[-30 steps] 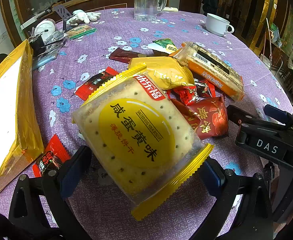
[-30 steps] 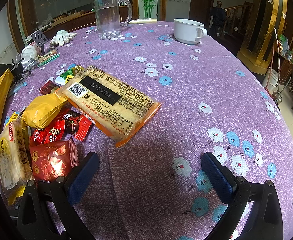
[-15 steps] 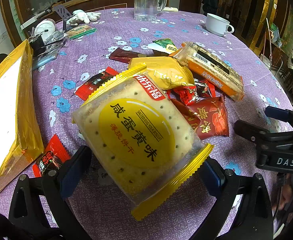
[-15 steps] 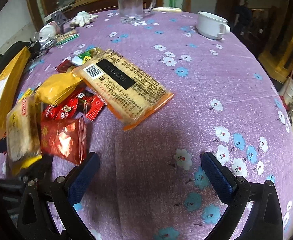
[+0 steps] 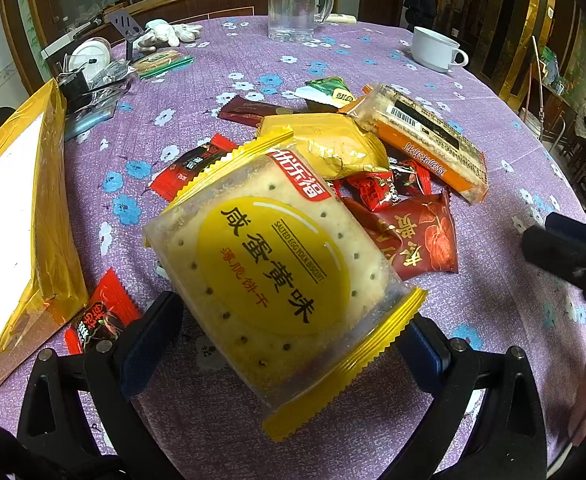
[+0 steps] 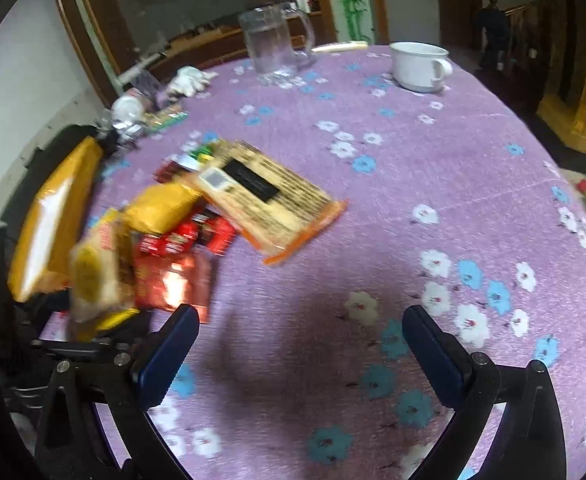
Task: Organize snacks
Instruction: 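Grasp the yellow salted-egg cracker pack with the left gripper while the right grasps a red candy pack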
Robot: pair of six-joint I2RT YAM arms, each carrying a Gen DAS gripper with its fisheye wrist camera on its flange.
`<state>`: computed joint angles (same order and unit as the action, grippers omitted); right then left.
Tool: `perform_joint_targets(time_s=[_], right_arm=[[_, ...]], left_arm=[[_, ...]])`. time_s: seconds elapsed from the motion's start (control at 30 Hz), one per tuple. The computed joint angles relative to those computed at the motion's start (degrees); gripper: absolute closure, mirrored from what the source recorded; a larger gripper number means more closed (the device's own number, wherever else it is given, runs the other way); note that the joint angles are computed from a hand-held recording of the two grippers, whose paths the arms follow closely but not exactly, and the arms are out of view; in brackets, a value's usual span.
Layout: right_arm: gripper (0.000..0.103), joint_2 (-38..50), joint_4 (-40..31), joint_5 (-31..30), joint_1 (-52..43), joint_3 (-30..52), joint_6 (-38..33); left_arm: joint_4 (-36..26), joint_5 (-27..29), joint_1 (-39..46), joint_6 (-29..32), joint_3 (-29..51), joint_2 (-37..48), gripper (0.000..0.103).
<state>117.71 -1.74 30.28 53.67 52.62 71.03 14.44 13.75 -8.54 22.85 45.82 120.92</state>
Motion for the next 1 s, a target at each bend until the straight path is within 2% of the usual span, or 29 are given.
perform_joint_targets(time_s=[0.07, 0.13, 0.27, 0.4, 0.5, 0.6, 0.67, 0.73, 0.9, 1.0], right_arm=[[0.001, -1.2, 2.7, -0.7, -0.1, -1.3, -0.6], [0.001, -1.1, 2.7, -1.9, -0.5, -0.4, -2.0], [0.011, 0.4, 2.6, -3.4, -0.9, 2.2, -5.6], [0.021, 1.4, 1.0, -5.3, -1.6, 6.2, -11.2], [0.027, 2.9, 0.0, -6.7, -2.7, 10.2, -16.7], [0.035, 6.3, 0.3, -8.8, -4.7, 14.6, -21.1], [0.048, 9.4, -1.0, -10.3, -6.1, 18.3, -22.1], [0.051, 11.9, -0.5, -11.9, -7.3, 20.5, -22.4], [0.051, 11.5, 4.5, -13.8, -7.8, 17.1, -21.6], [0.048, 9.8, 4.9, -15.4, -6.9, 14.7, -21.3]], left_arm=[[-0.3, 0.3, 0.1, 1.3, 0.1, 0.0, 0.002], [-3.5, 3.6, 1.9, 6.4, 1.1, -0.1, 0.002], [-9.4, 7.3, 5.3, 12.1, 1.4, -2.3, 0.003], [-17.4, 15.5, 12.0, 21.1, 0.1, -6.4, 0.003], [-21.3, 19.7, 16.9, 26.0, 1.0, -7.6, 0.003], [-24.3, 22.7, 20.3, 27.9, 2.7, -7.6, 0.007], [-25.3, 22.6, 21.0, 28.2, 3.8, -7.1, 0.013], [-25.1, 22.3, 21.7, 28.0, 4.3, -6.6, 0.013], [-27.7, 23.1, 22.6, 27.9, 6.6, -4.9, 0.013], [-27.6, 23.2, 22.1, 27.1, 6.7, -4.6, 0.013]])
